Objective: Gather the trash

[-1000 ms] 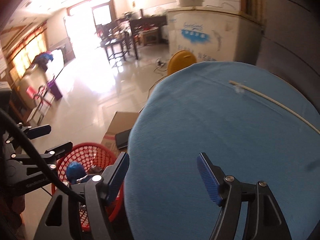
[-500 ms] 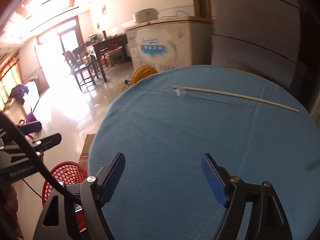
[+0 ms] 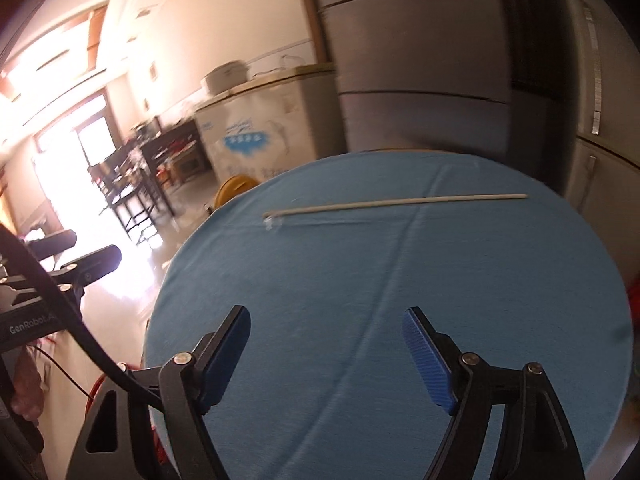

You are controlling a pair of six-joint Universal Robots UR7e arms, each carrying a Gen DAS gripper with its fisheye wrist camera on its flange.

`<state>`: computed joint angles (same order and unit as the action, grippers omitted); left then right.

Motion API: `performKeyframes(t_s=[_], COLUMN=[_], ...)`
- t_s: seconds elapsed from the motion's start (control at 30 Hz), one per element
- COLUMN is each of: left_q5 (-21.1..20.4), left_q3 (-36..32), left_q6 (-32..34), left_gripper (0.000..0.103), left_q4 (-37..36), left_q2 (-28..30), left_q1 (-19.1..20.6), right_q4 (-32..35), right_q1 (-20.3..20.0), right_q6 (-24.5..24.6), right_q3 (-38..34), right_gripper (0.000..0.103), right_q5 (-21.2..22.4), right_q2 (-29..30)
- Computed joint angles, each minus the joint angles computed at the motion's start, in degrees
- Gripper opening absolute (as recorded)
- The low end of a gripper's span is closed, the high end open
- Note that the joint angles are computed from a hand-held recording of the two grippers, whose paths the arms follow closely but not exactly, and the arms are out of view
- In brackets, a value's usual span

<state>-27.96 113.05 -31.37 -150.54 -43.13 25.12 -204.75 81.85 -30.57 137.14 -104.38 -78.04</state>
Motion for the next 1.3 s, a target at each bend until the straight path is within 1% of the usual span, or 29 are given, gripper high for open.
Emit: performKeyframes(t_s=[0.17,0.23,0.33,0.43,0.57,0.77,0.97,1.17,1.3], left_q5=[-0.5,-1.4,-2.8,-3.2,-3.5,-4.3,-4.9,-5.5,-5.5], left_q3=[-1.6,-2.4,-2.8,-4.3,-5.7,-8.1,-9.7,-10.7,-11.0], left_q6=[3.7,5.3,7.3,8.3,10.1,13.7,17.3,20.8,21.8], left_gripper=[0.088,0.088,0.088,0.089,0.09,0.09,0.09,0.09,0.09], left_q4=[-4.0,-5.4,-7.6,-8.2,-9.6,-12.0,-15.6,-18.6,-20.1], left_q2=[1.8,2.3,2.6,3.5,4.6,6.0,7.2,7.9,7.9], left_q1=[-0.8,-0.8,-1.4,-1.7,-2.1,-2.9,-3.7,-4.5,-4.8], right_q4=[-2.1,-2.6,-4.6,-6.6,-7.4,-8.5,-8.2,-8.6,-8.9], right_q1=[-1.0,-1.3,-0.7,0.1,0.9,2.7,3.5,5.0,5.5], right_q6=[0.2,0.2,-0.5,-1.6,-1.8,-2.4,-1.6,-2.3,-2.4], right_q3=[0.9,1.5,2.0,2.4,3.0,3.2,3.2,2.6,2.3], right_gripper=[0.081,0.081,0.081,0.081,0.082,0.082,0.083,0.083,0.083], right_q5=[-1.6,-1.9,-3.4,-5.1,-6.3,-9.0,-9.9,-11.7,-11.9], right_q2=[-4.3,-6.3,-8.0,-9.2,-11.4,-13.3,-15.5,-15.8,-15.9])
